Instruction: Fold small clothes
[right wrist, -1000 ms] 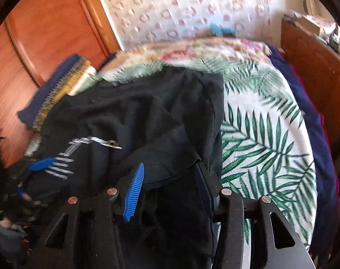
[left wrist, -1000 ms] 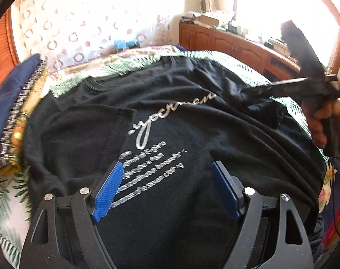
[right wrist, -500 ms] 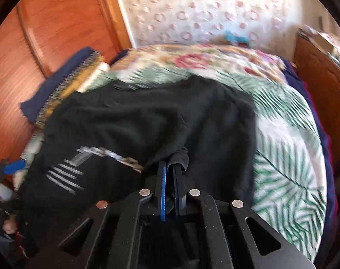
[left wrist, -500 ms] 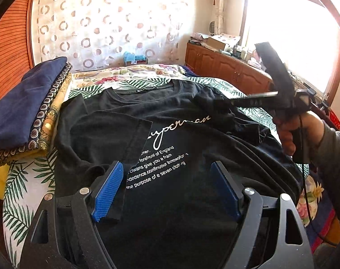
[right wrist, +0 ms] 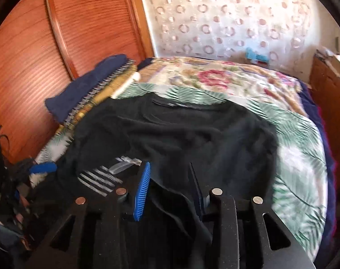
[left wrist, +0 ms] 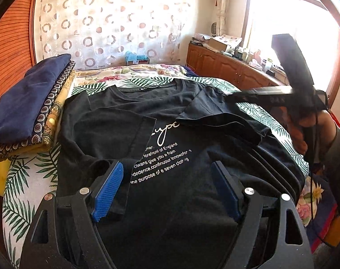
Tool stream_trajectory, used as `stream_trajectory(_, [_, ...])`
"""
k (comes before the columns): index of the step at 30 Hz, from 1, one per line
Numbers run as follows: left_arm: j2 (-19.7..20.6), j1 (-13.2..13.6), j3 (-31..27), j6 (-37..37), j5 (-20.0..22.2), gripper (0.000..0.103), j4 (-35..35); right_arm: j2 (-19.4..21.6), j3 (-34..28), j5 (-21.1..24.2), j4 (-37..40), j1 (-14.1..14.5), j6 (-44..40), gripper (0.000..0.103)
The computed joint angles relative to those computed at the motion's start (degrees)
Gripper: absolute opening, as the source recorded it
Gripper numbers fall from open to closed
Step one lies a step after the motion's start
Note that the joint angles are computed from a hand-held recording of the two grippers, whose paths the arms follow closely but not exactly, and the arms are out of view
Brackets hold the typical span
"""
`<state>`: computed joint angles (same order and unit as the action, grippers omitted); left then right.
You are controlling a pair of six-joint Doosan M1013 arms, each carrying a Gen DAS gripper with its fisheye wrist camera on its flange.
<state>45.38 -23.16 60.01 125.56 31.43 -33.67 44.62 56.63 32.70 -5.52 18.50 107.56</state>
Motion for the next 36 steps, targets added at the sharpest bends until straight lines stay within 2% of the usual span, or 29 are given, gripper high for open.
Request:
stream_trajectory(5, [0.0,0.2,0.0,0.0,-0.5,0.082,-0.4,-1.4,3.7,2.6,-0.9,-0.2,1.3,0.036])
stream_trajectory(9, [0.2,0.8,-0.5,-2.8,-1.3,0.082,1.1,-0.6,3.7,4.2,-0.4,0.6,-0.2,0.036])
stream_trajectory(12, [0.3,1.3,-1.0,-5.0,-1.4,0.082,2.1,-0.1,3.3,3.5,0.9,1.3,-4.4,0.036])
stream_trajectory(17, [0.3,1.9,-0.9,-7.2,-2.3,0.082,3.8,-0.4,3.9,1.7,2.4,1.5,-4.8,0.036])
stream_trajectory(22, [0.4,2.1,-0.9,-8.6,-2.4,0.082,4.4,-1.5,5.7,-1.4,-4.5,2.1,0.1,0.036])
stream_trajectory(24, [0.4,2.1,-0.9,-8.1,-2.2,0.082,4.1,-1.0,5.0,-0.8,-9.3,2.7,2.9,0.036])
stream_trajectory(25, [0.5,2.0,-1.0,-8.1,-2.1,0.082,4.3,-0.8,4.9,-0.4,-10.9,3.0,3.8,0.035])
stream_trajectory(26, [0.5,1.9,-1.0,-8.0,-2.0,0.082,4.6,-0.7,4.9,-0.3,-11.2,3.1,3.5,0.018])
stream_trajectory(27, [0.5,1.9,-1.0,-7.9,-2.0,0.082,4.7,-0.3,4.2,0.5,-8.7,3.1,0.7,0.012])
stream_trajectory(31, [0.7,2.1,-1.4,-7.6,-1.9,0.082,4.7,0.3,3.7,1.3,-0.5,3.2,-8.1,0.012])
stream_trajectory(36, [1.9,2.6,-4.2,-8.4,-0.6,0.082,6.4,-0.5,4.6,-0.3,-2.6,3.0,-6.2,0.012])
